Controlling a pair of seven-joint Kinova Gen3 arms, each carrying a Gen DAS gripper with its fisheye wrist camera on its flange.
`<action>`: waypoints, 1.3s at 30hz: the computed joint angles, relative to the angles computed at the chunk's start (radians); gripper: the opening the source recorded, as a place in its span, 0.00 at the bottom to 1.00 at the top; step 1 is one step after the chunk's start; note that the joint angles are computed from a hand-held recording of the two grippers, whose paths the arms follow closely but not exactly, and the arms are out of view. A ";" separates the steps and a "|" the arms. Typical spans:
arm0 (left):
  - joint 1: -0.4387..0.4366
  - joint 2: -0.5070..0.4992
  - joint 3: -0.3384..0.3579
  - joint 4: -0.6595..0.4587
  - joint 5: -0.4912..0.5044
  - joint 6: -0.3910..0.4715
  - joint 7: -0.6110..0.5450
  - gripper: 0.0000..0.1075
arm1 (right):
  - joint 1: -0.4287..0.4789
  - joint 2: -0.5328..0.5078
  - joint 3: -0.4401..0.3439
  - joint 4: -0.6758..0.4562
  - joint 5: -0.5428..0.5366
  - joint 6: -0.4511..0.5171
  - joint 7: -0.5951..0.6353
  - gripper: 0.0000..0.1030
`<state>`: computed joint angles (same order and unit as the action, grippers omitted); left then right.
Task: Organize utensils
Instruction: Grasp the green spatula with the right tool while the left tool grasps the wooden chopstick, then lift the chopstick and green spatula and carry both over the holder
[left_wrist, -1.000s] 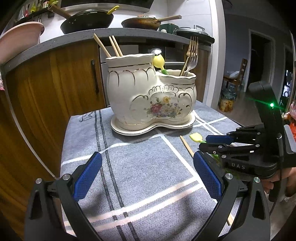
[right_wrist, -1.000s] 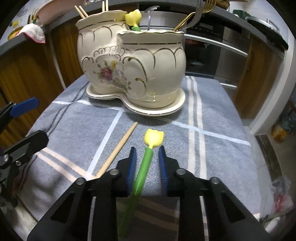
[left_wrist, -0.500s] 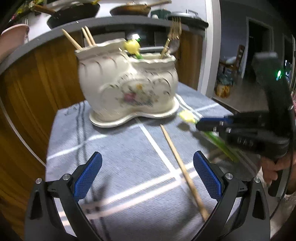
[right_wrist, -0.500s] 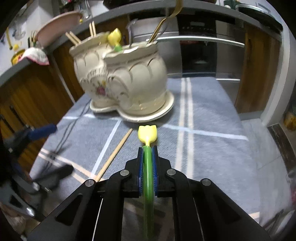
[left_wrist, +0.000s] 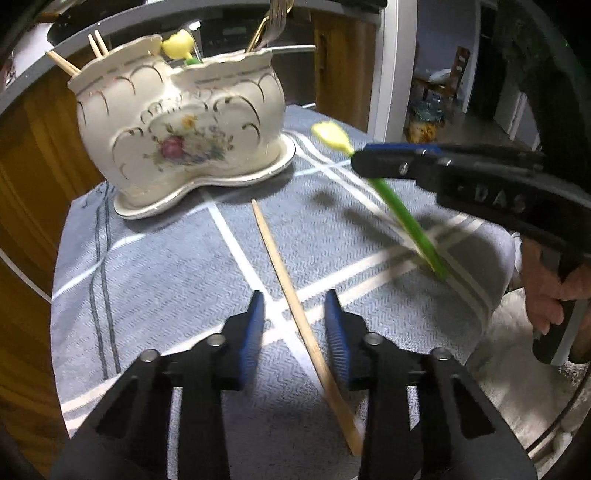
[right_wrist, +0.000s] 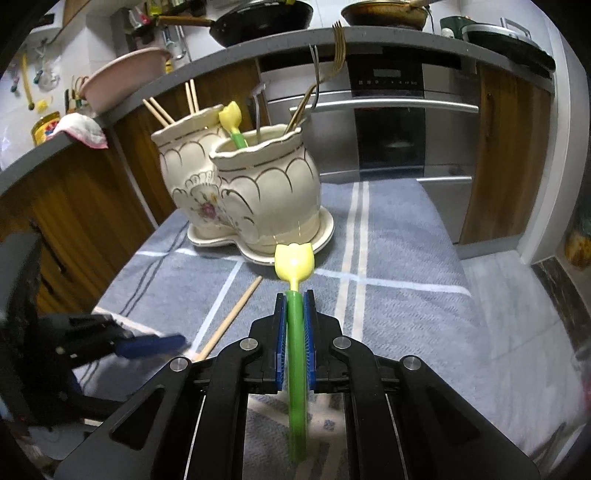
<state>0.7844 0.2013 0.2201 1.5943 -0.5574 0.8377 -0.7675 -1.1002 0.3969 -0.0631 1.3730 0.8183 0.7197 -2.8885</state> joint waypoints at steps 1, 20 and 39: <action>-0.005 -0.002 0.000 0.005 0.005 -0.010 -0.007 0.20 | -0.002 -0.003 0.003 0.004 0.006 -0.002 -0.006 0.10; -0.077 -0.011 -0.009 -0.021 0.147 -0.010 -0.144 0.08 | -0.040 -0.044 -0.001 0.080 0.252 -0.042 -0.211 0.10; -0.171 -0.231 0.068 0.221 -0.075 -0.280 0.013 0.04 | -0.078 -0.047 -0.070 0.108 0.577 0.090 -0.444 0.10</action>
<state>0.6130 -0.0296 0.2885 1.8158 -0.6321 0.5578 -0.7541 -1.1779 0.3497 -0.1332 1.4815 1.3953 0.8096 -3.3321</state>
